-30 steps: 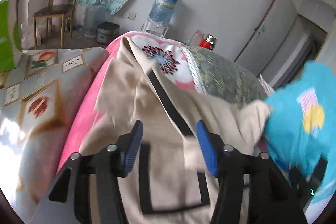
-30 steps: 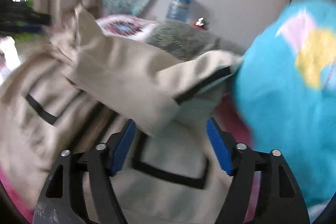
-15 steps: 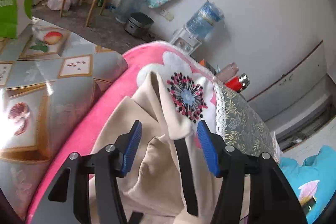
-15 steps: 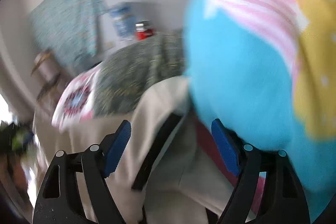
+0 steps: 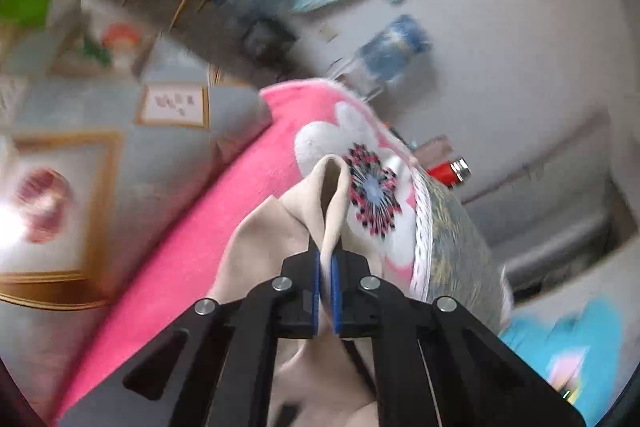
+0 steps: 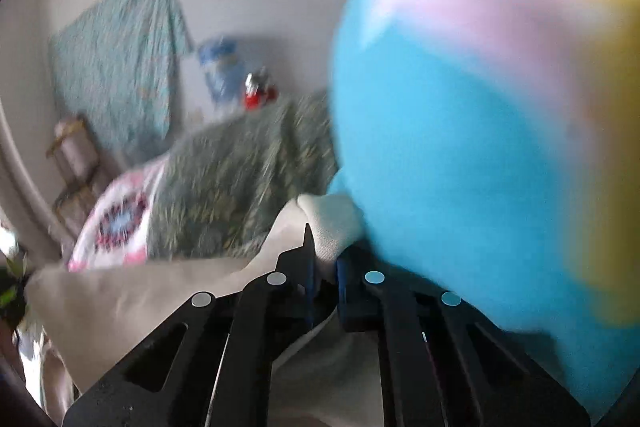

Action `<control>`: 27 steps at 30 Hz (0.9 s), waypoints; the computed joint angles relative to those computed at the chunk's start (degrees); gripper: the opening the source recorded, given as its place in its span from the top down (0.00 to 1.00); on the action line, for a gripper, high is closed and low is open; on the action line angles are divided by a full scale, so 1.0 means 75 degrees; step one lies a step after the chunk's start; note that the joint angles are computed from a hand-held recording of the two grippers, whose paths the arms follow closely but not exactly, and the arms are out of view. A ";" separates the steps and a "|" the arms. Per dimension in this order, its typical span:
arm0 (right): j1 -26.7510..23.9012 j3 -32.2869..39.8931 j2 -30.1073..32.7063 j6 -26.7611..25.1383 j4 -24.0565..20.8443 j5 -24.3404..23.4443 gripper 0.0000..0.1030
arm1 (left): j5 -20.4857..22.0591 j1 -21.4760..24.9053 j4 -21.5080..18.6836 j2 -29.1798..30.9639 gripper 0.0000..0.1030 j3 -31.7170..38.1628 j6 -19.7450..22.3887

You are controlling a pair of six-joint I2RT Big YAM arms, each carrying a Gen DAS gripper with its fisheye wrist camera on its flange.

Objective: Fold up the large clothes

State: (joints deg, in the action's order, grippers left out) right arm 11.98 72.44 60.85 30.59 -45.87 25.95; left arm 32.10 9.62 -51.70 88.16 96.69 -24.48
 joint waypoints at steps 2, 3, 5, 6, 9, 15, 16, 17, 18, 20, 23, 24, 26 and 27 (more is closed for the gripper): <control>-0.0121 -0.0013 0.0171 -0.0104 -0.0184 0.0025 0.92 | -0.0288 0.0018 0.0067 -0.0406 0.96 -0.0633 0.0585; -0.0163 -0.0059 0.0205 -0.0081 -0.0233 0.0047 0.92 | -0.0332 0.0047 0.0122 -0.0464 0.96 -0.0835 0.0508; -0.0183 -0.0298 0.0164 -0.0115 -0.0214 0.0172 0.92 | -0.0473 0.0123 0.0441 -0.0579 0.95 -0.1372 0.0274; -0.0191 -0.0401 0.0169 -0.0213 -0.0135 0.0225 0.93 | -0.0676 0.0103 0.0701 -0.0661 0.94 -0.1603 0.0370; -0.0258 -0.0482 0.0348 -0.0698 -0.0461 0.0191 0.89 | -0.1964 -0.0357 0.1164 -0.0778 0.90 -0.1935 0.1486; -0.0258 0.0220 0.0786 -0.1181 -0.1780 -0.0140 0.82 | -0.1757 0.0147 0.0259 -0.0902 0.33 -0.1555 0.0901; -0.0201 0.0410 0.0863 -0.1264 -0.2202 -0.0144 0.79 | -0.1533 0.0310 0.0461 -0.1201 0.32 -0.1785 0.0803; -0.0130 0.0497 0.0860 -0.1270 -0.2522 -0.0107 0.75 | -0.1422 0.0398 0.0565 -0.1438 0.34 -0.1926 0.0839; -0.0006 0.0494 0.0763 -0.1199 -0.2809 0.0079 0.72 | -0.1602 0.0407 0.0698 -0.1616 0.38 -0.2036 0.0889; 0.0277 0.0382 0.0661 -0.0970 -0.2932 0.0405 0.60 | -0.1824 0.0331 0.1451 -0.2248 0.55 -0.2371 0.1287; 0.0840 0.0178 0.0625 -0.0470 -0.3576 0.1259 0.60 | -0.0841 0.0145 0.1686 -0.2224 0.78 -0.2055 0.1416; 0.1001 0.0145 0.0618 -0.0150 -0.3883 0.1464 0.63 | -0.0507 0.0053 0.1520 -0.2017 0.85 -0.1780 0.1375; 0.1218 -0.0205 0.0093 0.0468 -0.3793 0.1189 0.85 | -0.0115 -0.0201 0.1151 -0.1436 1.00 -0.1149 0.1253; 0.1345 -0.0307 -0.0141 0.0638 -0.3555 0.1127 0.87 | -0.0254 -0.0366 0.1002 -0.1116 1.00 -0.0851 0.1302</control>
State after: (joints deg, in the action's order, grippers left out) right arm 22.06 70.14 59.79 35.38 -72.54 34.40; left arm 30.20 6.88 -44.18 79.78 90.31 -14.71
